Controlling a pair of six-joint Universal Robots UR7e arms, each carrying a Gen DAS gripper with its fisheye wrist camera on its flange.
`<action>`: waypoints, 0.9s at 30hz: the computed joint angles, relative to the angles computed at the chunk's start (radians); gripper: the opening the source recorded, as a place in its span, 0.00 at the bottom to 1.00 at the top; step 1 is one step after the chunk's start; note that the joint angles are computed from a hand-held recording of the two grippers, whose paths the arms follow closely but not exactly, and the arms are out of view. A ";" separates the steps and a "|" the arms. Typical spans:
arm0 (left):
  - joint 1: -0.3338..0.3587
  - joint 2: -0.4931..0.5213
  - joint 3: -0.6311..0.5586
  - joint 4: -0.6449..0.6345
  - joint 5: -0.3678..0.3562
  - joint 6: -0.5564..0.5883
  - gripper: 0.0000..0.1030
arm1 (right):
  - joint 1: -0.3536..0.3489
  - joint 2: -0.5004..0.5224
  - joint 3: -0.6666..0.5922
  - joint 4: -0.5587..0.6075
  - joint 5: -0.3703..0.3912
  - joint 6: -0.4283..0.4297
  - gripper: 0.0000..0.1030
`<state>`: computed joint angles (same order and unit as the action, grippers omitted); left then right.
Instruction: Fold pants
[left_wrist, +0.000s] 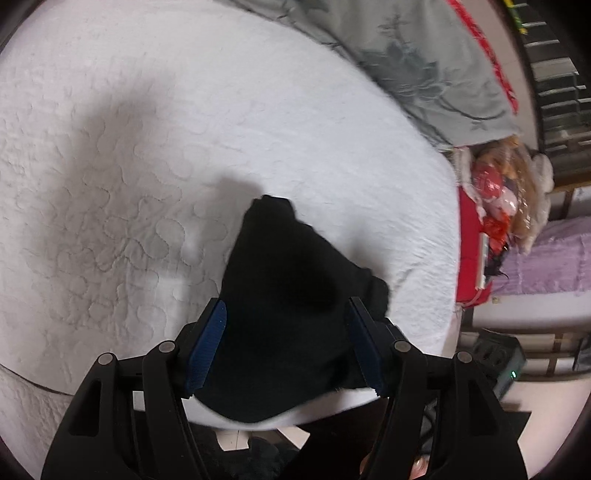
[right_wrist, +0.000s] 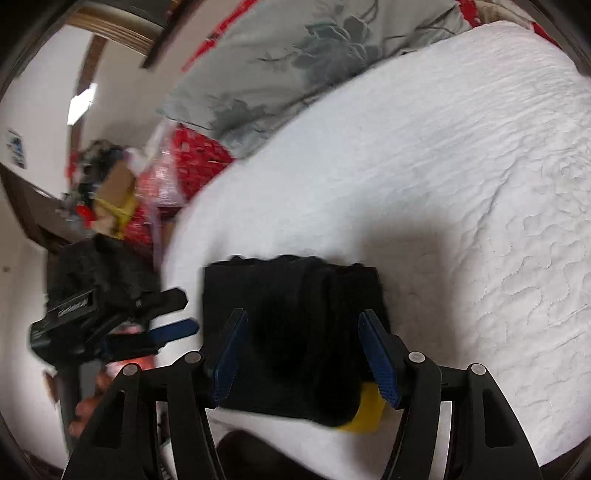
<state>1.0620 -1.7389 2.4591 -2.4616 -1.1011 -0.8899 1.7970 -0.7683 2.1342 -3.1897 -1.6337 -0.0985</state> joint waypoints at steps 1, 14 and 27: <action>0.024 0.018 -0.002 -0.023 -0.014 0.004 0.63 | 0.009 0.015 -0.015 0.010 -0.021 -0.013 0.50; 0.006 0.146 -0.009 -0.067 0.034 -0.034 0.65 | -0.112 -0.038 0.001 0.085 0.037 -0.016 0.14; 0.020 0.145 -0.078 -0.025 0.050 -0.022 0.64 | -0.072 0.020 -0.103 0.102 0.081 0.041 0.45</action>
